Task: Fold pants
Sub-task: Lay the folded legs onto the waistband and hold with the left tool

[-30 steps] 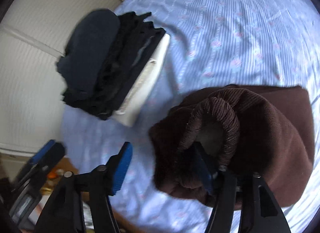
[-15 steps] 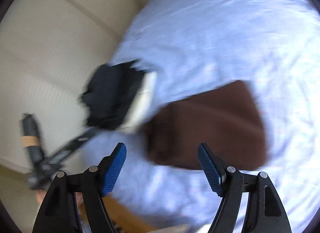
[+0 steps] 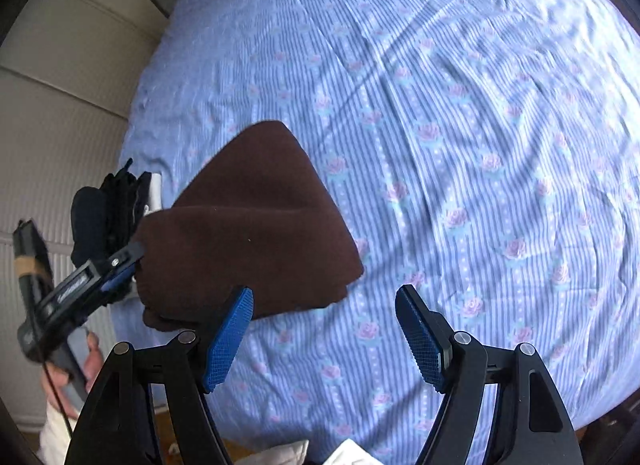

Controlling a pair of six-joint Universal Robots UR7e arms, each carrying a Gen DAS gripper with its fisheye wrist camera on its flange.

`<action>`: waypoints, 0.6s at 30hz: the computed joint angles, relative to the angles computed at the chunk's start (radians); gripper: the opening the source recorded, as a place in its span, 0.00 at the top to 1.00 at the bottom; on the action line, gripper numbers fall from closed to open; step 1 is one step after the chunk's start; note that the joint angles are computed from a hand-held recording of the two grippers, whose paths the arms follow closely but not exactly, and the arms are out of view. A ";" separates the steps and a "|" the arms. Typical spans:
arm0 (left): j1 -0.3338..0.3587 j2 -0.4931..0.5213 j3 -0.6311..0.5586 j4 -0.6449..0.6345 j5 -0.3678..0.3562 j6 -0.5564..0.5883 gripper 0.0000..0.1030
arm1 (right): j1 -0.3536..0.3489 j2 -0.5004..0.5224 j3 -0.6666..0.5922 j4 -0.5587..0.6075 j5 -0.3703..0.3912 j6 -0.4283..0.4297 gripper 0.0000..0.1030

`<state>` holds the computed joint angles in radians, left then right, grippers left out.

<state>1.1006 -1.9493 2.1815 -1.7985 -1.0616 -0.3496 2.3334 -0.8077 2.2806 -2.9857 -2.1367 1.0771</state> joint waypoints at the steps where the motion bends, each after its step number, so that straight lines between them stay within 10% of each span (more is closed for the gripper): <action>1: 0.020 0.017 -0.006 -0.001 -0.024 -0.007 0.69 | -0.005 0.004 0.000 -0.005 0.006 -0.009 0.27; 7: 0.013 -0.080 -0.020 -0.015 -0.115 -0.031 0.81 | -0.015 0.022 -0.018 -0.022 0.037 -0.078 0.27; 11: -0.022 -0.191 -0.036 0.074 -0.052 -0.056 0.81 | -0.017 0.049 -0.057 -0.016 0.042 -0.135 0.27; 18: 0.149 -0.185 -0.016 0.079 -0.033 -0.034 0.78 | -0.074 0.144 -0.144 0.030 0.093 -0.240 0.27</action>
